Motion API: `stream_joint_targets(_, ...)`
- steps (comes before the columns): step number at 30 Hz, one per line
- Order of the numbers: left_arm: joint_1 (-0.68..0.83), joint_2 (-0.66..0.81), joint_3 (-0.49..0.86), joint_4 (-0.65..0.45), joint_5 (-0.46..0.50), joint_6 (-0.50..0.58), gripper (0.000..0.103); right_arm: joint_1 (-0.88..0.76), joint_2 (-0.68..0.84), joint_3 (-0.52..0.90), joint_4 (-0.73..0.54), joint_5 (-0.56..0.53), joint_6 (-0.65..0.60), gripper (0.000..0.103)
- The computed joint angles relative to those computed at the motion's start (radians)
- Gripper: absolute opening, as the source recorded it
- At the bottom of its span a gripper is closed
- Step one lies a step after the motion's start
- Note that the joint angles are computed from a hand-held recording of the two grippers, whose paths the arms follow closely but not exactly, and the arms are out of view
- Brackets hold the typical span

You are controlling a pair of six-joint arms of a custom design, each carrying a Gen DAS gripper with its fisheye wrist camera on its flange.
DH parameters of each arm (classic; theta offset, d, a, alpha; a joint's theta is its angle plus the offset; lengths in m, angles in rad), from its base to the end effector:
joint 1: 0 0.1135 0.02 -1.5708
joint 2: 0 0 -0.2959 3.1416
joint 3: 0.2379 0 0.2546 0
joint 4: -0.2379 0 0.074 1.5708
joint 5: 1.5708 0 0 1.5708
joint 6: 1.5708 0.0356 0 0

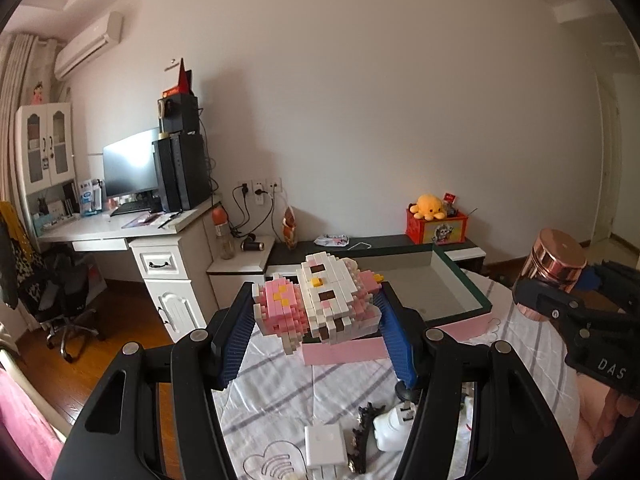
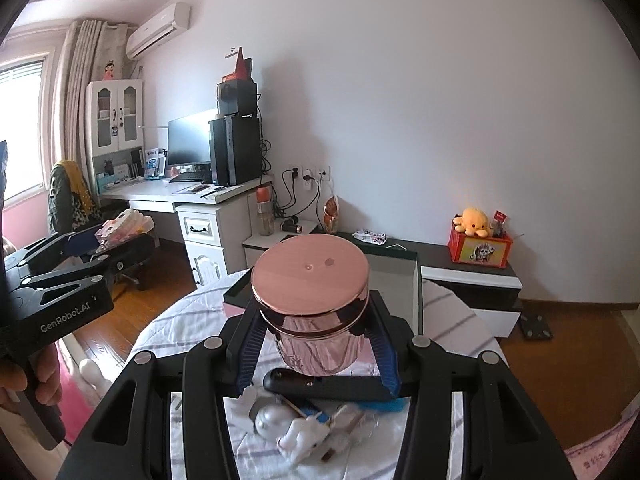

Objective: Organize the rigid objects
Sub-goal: 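Carry the block figure and rose-gold jar over the pink box with both tools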

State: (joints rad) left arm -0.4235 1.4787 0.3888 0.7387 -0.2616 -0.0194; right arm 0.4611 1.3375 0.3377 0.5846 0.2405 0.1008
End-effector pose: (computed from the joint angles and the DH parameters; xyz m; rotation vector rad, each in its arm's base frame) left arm 0.2428 -0.0994 0.1792 0.2104 1.8982 -0.0478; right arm 0.2144 0.0970 0.1818 -0.2002 1.9654 0.1274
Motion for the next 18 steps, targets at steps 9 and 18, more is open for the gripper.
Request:
stream_joint_targets(9,0.037,0.189,0.184,-0.028,-0.019,0.037,0.06,-0.127,0.176,0.136,0.016,-0.126,-0.069,0.05)
stream_joint_targets(18,0.061,0.468,0.536,-0.209,-0.028,0.067,0.06,-0.25,0.399,0.342,-0.058,-0.245,-0.111,0.05)
